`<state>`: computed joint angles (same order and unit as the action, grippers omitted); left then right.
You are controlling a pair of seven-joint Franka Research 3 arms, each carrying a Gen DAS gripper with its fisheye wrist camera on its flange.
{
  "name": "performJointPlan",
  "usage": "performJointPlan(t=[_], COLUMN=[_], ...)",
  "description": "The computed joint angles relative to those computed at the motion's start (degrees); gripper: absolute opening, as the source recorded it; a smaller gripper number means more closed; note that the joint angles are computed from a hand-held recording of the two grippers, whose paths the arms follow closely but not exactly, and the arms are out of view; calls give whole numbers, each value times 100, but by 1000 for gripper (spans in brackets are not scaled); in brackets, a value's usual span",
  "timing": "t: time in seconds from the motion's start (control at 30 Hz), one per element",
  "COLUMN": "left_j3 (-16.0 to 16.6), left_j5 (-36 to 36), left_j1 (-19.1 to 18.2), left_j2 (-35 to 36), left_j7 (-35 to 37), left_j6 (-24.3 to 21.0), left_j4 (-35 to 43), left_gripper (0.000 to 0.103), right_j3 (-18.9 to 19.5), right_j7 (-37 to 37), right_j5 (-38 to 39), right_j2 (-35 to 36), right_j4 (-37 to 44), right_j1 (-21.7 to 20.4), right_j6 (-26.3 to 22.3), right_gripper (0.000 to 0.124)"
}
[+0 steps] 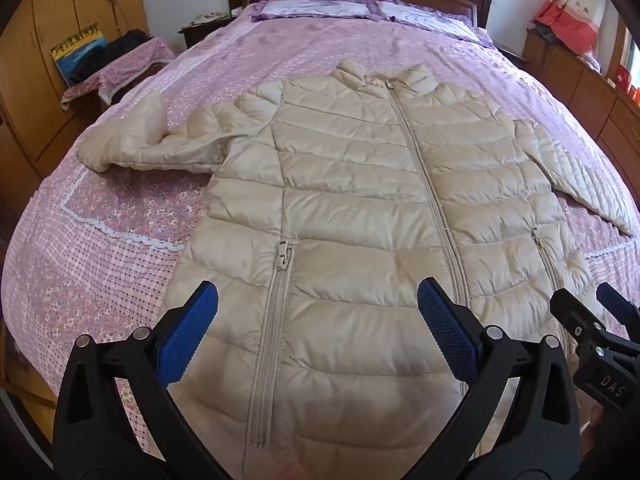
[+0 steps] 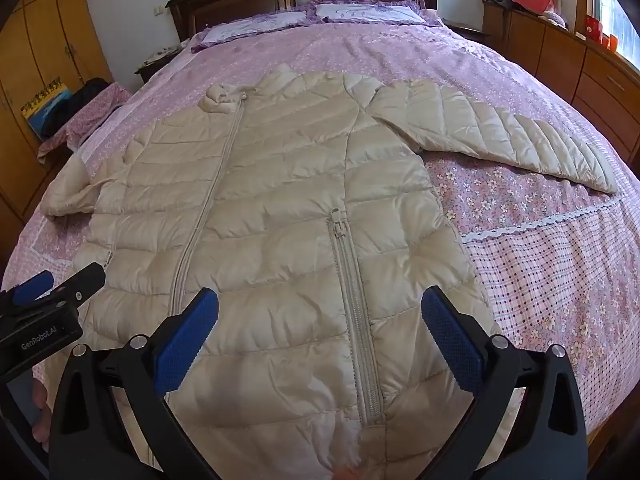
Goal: Fold large clothes
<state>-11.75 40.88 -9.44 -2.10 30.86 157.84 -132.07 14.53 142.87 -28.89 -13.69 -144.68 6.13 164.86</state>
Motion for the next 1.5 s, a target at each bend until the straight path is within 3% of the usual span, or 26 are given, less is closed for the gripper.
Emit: performJointPlan(t=[1.5], left_j3=[-3], left_j5=[13], left_j1=[45], left_j2=[-77], left_j7=[-70], left_j6=[-39], left_j4=[-126], left_gripper=[100], right_j3=[53], right_j7=[110], right_j5=[-101], right_j2=[-99], right_j4=[-65], right_j1=[-46], right_j6=[-58], right_gripper=[98])
